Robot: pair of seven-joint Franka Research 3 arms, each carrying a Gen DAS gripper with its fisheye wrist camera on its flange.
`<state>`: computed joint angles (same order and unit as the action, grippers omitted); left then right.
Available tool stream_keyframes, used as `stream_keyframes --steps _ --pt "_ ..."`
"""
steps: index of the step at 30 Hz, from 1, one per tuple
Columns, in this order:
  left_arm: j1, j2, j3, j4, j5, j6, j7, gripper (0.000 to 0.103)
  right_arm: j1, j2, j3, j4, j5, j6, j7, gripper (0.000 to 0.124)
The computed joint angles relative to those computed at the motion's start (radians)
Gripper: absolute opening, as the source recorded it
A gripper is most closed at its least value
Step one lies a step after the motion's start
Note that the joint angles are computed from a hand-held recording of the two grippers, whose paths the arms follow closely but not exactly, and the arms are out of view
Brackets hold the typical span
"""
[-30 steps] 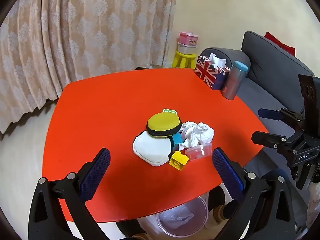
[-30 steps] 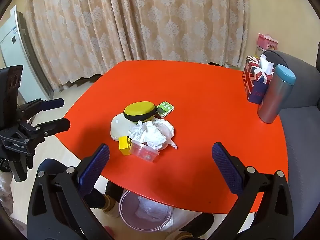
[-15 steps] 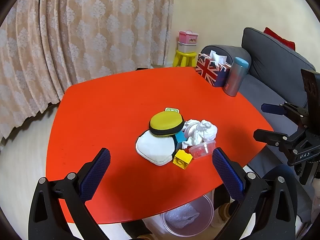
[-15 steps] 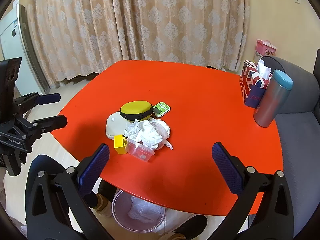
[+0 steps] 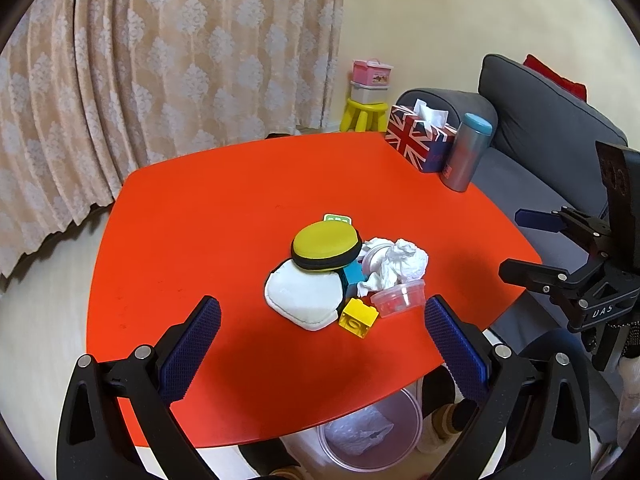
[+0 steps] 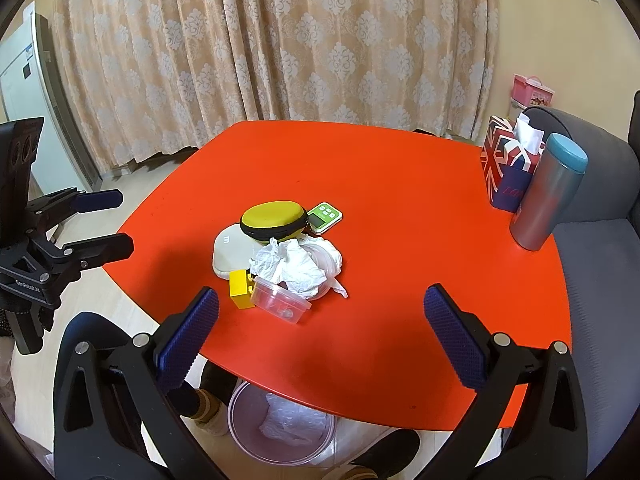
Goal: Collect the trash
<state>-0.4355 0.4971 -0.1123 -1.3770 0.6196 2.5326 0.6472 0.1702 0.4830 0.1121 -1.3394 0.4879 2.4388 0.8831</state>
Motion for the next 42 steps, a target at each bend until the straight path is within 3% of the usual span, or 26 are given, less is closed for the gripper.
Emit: stream_keyframes --steps 25,42 --pt "0.016 -0.016 -0.008 -0.037 -0.029 0.031 -0.014 0.098 0.003 -0.008 0.003 -0.026 0.01 0.012 -0.003 0.1" --pt "0.028 0.053 -0.017 0.068 -0.094 -0.002 0.069 0.098 0.01 0.015 0.0 0.003 -0.002 -0.012 0.017 0.1"
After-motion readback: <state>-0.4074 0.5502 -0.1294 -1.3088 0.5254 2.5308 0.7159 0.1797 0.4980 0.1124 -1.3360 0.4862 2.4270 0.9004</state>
